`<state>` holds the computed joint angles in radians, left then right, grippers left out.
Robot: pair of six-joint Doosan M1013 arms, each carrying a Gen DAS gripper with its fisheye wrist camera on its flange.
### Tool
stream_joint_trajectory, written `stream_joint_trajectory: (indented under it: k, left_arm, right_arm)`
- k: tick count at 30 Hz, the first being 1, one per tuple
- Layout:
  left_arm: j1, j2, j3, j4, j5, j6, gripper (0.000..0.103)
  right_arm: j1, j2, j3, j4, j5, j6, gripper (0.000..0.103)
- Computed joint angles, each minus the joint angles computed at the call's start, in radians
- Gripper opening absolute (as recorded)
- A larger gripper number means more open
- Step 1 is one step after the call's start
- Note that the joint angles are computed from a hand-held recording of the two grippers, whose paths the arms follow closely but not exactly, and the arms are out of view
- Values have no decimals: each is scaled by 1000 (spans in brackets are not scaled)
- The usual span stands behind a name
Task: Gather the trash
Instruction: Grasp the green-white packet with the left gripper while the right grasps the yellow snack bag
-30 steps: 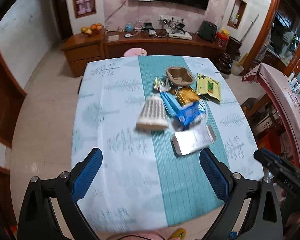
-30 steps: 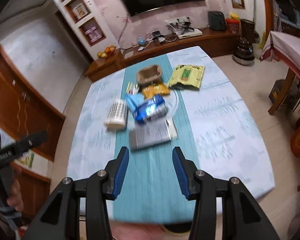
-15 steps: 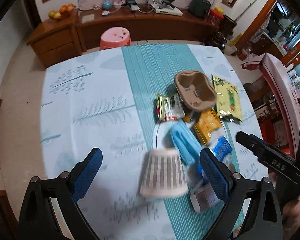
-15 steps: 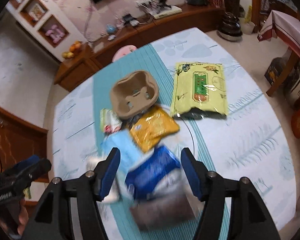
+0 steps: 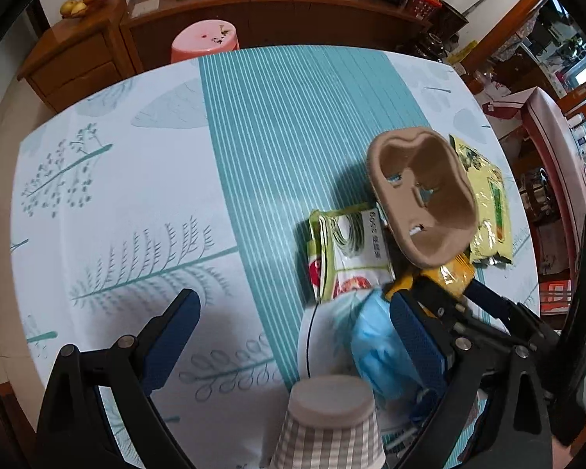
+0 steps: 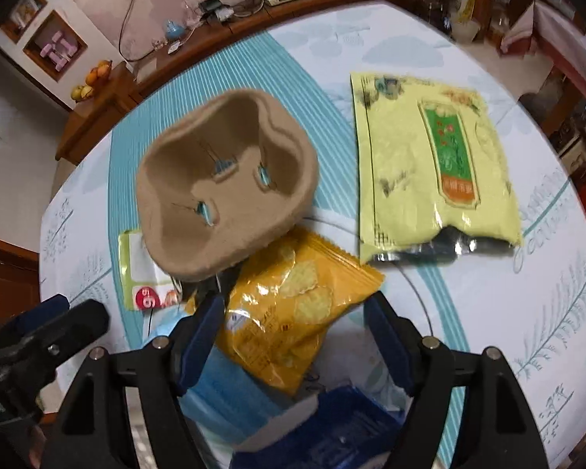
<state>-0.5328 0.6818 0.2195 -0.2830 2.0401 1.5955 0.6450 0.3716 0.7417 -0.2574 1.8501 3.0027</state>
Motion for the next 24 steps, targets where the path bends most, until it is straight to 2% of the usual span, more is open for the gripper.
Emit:
stream_joint_trajectory:
  k: [2, 5, 7, 9, 11, 12, 14, 16, 17, 18, 19, 21, 24]
  left_arm:
    - [-5, 5, 6, 6, -8, -1, 95]
    - [-12, 13, 9, 13, -8, -1, 86]
    - [-17, 23, -2, 13, 5, -3, 80]
    - [-23, 32, -7, 17, 12, 2, 75]
    - [-29, 34, -2, 19, 13, 7, 68]
    - [-35, 25, 14, 34, -2, 16, 67]
    - [-41, 13, 37, 47, -20, 33, 62]
    - [-48, 10, 42, 60, -31, 44, 47]
    - [-51, 10, 42, 59, -32, 50, 23]
    - [-50, 15, 34, 49, -20, 50, 12]
    - [-50, 19, 23, 40, -10, 43, 12]
    - [-49, -13, 77, 49, -58, 46, 10]
    - [-39, -37, 107, 37, -87, 31, 9]
  right_arm:
    - [2, 18, -25, -10, 36, -27, 76]
    - [13, 45, -67, -48, 107, -64, 58]
    - [22, 54, -84, -77, 146, -86, 43]
    - [28, 40, -61, -89, 138, -83, 28]
    - [33, 5, -12, -82, 91, -48, 22]
    - [33, -7, 8, -78, 74, -36, 15]
    - [31, -29, 41, -70, 38, -18, 12]
    - [36, -52, 73, -69, 5, 5, 11]
    - [40, -65, 91, -72, -14, 19, 11]
    - [43, -77, 108, -76, -32, 34, 11]
    - [48, -92, 128, -81, -55, 58, 10]
    - [53, -115, 159, -92, -95, 97, 10]
    - [54, -133, 180, -118, -139, 134, 10]
